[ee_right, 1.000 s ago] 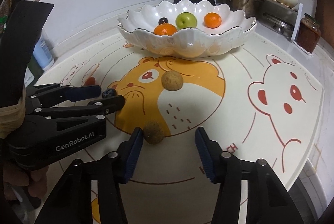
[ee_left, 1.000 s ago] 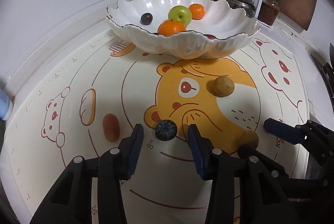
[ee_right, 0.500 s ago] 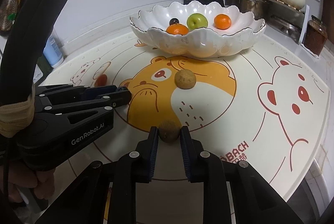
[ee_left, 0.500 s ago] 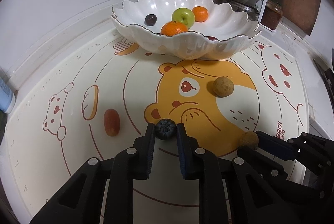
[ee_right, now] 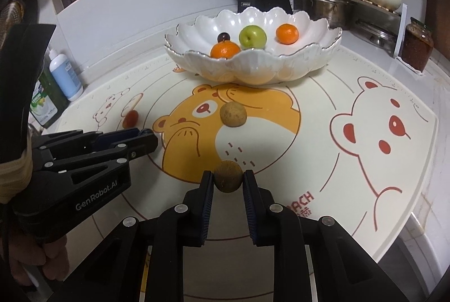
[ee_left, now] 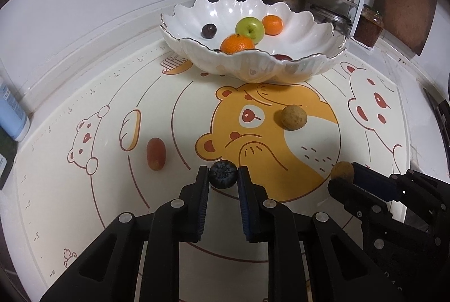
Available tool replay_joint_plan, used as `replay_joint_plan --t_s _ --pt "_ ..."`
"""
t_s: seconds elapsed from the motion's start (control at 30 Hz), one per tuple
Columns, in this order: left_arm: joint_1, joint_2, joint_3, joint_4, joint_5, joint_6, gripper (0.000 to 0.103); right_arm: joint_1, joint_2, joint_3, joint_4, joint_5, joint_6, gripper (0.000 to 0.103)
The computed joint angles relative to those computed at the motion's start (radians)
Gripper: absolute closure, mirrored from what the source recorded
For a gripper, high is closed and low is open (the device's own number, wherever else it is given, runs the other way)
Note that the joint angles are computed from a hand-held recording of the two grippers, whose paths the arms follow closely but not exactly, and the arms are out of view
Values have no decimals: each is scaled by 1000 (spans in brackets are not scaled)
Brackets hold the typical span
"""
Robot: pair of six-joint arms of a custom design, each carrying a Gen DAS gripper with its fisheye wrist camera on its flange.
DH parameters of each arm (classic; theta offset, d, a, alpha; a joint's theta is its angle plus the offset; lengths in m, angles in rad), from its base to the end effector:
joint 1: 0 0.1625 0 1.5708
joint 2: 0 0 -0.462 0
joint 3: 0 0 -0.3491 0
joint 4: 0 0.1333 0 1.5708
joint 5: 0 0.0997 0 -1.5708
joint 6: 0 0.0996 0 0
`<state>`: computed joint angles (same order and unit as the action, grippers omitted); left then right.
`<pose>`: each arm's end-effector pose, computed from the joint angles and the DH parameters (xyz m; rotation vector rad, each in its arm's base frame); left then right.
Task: Organize fruits
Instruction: 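Carry the brown fruit and blueberry over the white bowl with both grippers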
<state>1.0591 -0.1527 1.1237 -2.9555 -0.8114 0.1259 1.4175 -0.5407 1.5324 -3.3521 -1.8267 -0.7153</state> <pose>-0.2030 -0.7737 -0.0815 0.5590 2.3321 -0.6750 -0.0040 -0.7338 0.1111 0.5579 -2.4104 0.8001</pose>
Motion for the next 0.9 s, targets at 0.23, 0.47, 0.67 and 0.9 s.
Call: replay_joint_plan --t_s 0.23,0.47,0.67,0.9 --pt "-10 -7 13 -25 23 -30 82 3 -10 -1 -3 10 -10 80" --pt "-17 -10 18 -26 41 -66 82 6 -20 -4 -6 28 -29 80" --pt "-27 -8 7 -20 54 -72 82 8 -28 -15 -6 47 -37 80" --pt "-40 -3 -27 6 63 -92 82 10 -37 -35 -4 67 -44 80"
